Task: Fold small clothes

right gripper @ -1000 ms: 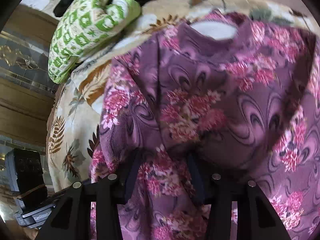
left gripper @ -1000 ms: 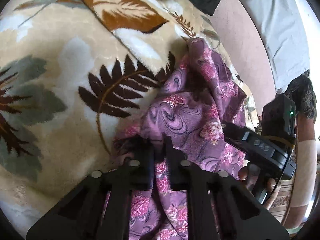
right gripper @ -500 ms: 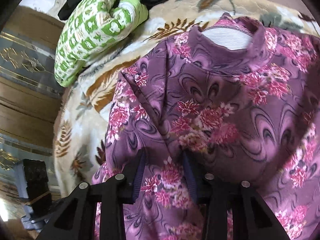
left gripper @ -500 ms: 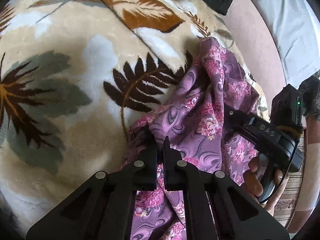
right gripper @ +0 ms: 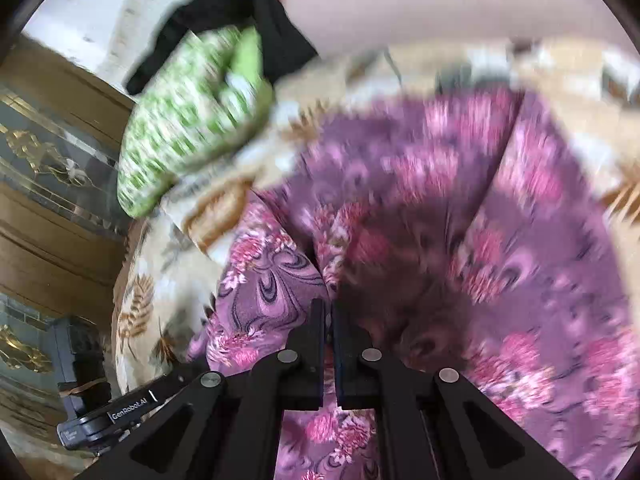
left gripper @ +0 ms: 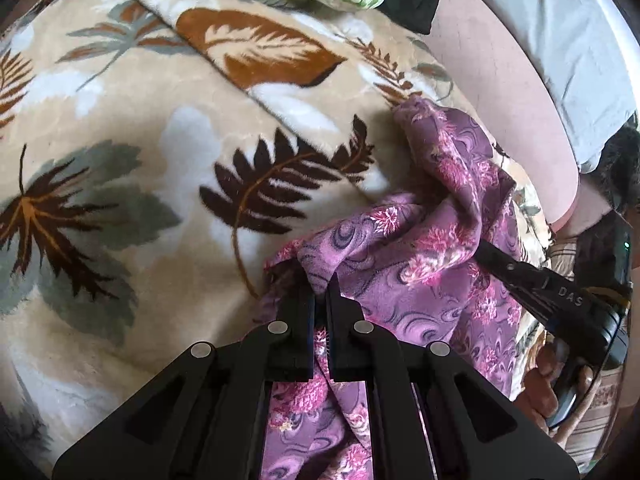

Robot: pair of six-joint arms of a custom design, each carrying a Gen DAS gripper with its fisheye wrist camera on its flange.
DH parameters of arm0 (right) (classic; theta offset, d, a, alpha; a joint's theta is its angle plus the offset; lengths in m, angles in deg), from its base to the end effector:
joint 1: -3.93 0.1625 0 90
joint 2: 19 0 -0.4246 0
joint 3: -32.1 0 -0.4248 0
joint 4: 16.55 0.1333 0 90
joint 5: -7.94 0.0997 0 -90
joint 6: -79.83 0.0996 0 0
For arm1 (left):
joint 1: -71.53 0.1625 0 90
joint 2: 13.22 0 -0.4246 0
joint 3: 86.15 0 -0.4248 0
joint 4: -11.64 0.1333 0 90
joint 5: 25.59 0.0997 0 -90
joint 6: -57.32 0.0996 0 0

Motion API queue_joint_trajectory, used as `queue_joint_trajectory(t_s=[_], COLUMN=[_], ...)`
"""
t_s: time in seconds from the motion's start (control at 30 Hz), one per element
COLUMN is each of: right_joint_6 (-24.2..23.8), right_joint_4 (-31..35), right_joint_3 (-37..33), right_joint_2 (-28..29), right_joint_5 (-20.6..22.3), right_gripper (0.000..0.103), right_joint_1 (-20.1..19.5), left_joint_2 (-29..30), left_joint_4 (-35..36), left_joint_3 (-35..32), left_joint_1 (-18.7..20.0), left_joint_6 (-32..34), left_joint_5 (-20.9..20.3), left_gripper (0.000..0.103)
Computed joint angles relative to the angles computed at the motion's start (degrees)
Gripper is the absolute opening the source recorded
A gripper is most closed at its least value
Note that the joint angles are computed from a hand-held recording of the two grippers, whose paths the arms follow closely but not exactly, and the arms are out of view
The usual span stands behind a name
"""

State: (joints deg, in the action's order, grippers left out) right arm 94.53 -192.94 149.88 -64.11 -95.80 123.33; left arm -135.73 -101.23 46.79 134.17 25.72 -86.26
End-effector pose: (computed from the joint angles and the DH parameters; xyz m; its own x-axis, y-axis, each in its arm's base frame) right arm 0.3636 -0.4219 -0.0125 -0.9663 -0.1990 0.1630 -0.2395 0.9272 -0.2880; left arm 0.0213 -0.3551 0.3803 -0.9359 -0.1930 -0.2945 -0.0489 0.8995 -0.4341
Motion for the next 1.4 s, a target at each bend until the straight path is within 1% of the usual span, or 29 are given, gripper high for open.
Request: queue_joint_trajectory(t_s=[0.07,0.13,0.17,0.2,0.23,0.27,0.33,0.37,0.4,0.43,0.47,0.5,0.57,0.67,0.73,0.8,0.87,0.97,1.0,1.03,1.07,1.1,1.13,1.17,1.2,1.23,1.3,1.37,1.4], right_joint_6=[-1.5,-3.8,-4.7,-5.2,-6.1,-6.8,-7.1,-6.4,-5.4,-4.8,-4.0,-3.3,-2.2,-2.9,-2.4,-2.2,-1.7,0.3,1.2,1.7,1.9,1.7,1.2,-0.1,-1.5,-2.5,-3.3,-3.0,-1.8], right_joint_4=[0.3,-1.7,-1.5,-0.5,0.1,1.2,3.7,5.4,8.9,11.3,13.6,16.2,17.7,14.0,11.6,9.9,9.8,12.9,13.1,13.1,13.1,11.1,8.6,5.9,3.3,2.5,7.1,14.5,17.2], right_joint_3=[-0.3,-0.4,-1.2,-2.2,-3.8,-5.3,-8.2,-10.2,-13.2,-14.8,-16.5,-17.6,-17.4,-16.1,-14.9,-14.1,-13.6,-14.6,-14.6,-14.3,-14.4,-13.8,-12.8,-12.0,-11.2,-11.4,-14.2,-17.2,-17.7], right_joint_2=[-0.6,-1.3,-1.1,-0.7,0.3,1.2,2.8,4.0,5.7,6.7,7.8,8.5,8.4,6.6,4.5,3.1,2.6,4.8,6.0,6.7,7.6,7.9,7.4,6.7,6.1,5.9,7.1,8.9,9.2], right_joint_5=[0.4,2.7,3.1,2.3,0.7,0.2,1.6,0.0,-2.9,-4.4,-5.4,-5.9,-4.8,-7.4,-8.6,-11.1,-12.1,-15.0,-13.8,-12.5,-11.5,-10.8,-10.4,-8.8,-7.2,-7.3,-11.0,-12.8,-13.4], right_gripper=[0.004,0.01,0.031,0.061,0.068,0.068,0.068,0.067,0.065,0.061,0.05,0.034,0.007,0.006,0.006,0.006,0.005,0.005,0.005,0.005,0.005,0.005,0.006,0.006,0.005,0.005,0.005,0.006,0.006], right_joint_1=[0.3,0.9,1.4,2.0,2.9,3.5,3.7,4.2,4.8,4.9,4.7,4.3,3.4,5.3,6.0,6.2,5.6,3.9,2.3,1.2,0.2,-0.2,0.3,0.7,1.3,2.2,4.1,4.2,4.0], left_joint_2=[-0.3,-0.1,-0.3,-0.2,-0.2,-0.4,-0.1,0.2,0.3,0.5,0.3,0.2,-0.3,-1.8,-4.1,-5.1,-5.5,-4.1,-3.0,-1.6,-1.1,-1.4,-2.8,-4.0,-5.6,-6.9,-6.4,-2.6,-1.2], left_joint_4=[0.5,0.5,0.7,0.6,0.5,0.5,-0.1,-0.1,0.0,0.0,0.1,0.0,0.1,1.4,0.9,0.8,1.6,3.1,3.8,4.3,3.9,2.6,0.8,0.8,1.2,1.9,4.5,8.5,9.2], left_joint_3=[-0.1,-0.2,-0.1,-0.2,-0.4,-0.4,-0.5,-0.6,-0.6,-0.6,-0.6,-0.6,-0.7,-1.3,-1.1,-1.1,-0.7,0.7,0.9,0.9,0.8,0.8,0.7,0.7,0.9,1.1,1.1,0.2,-0.3], left_joint_1=[-0.3,-0.3,-0.4,-0.3,0.0,0.1,0.9,1.1,1.3,1.5,1.5,1.6,1.6,0.7,-1.2,-3.1,-4.9,-6.2,-5.7,-4.5,-3.1,-1.8,-1.7,-3.0,-5.1,-7.4,-8.5,-5.4,-3.2], left_joint_6=[0.0,-0.2,-0.5,-0.5,-0.5,-0.6,-0.3,-0.3,-0.3,-0.3,-0.3,-0.4,-0.5,-1.5,-1.9,-1.6,-1.9,-3.1,-3.5,-3.9,-3.7,-3.4,-2.7,-2.8,-3.0,-3.1,-4.2,-4.9,-5.8], left_joint_5=[0.3,0.0,0.0,-0.2,-0.6,-0.7,-1.4,-1.5,-1.6,-1.7,-1.8,-2.1,-2.4,-2.8,-1.8,-0.6,1.2,5.6,7.0,7.3,6.4,4.8,3.5,4.5,6.5,8.7,11.2,11.4,10.5], left_gripper=[0.003,0.003,0.003,0.003,0.003,0.003,0.003,0.003,0.003,0.003,0.003,0.003,0.003,0.003,0.003,0.003,0.003,0.003,0.003,0.003,0.003,0.003,0.003,0.003,0.003,0.003,0.003,0.003,0.004])
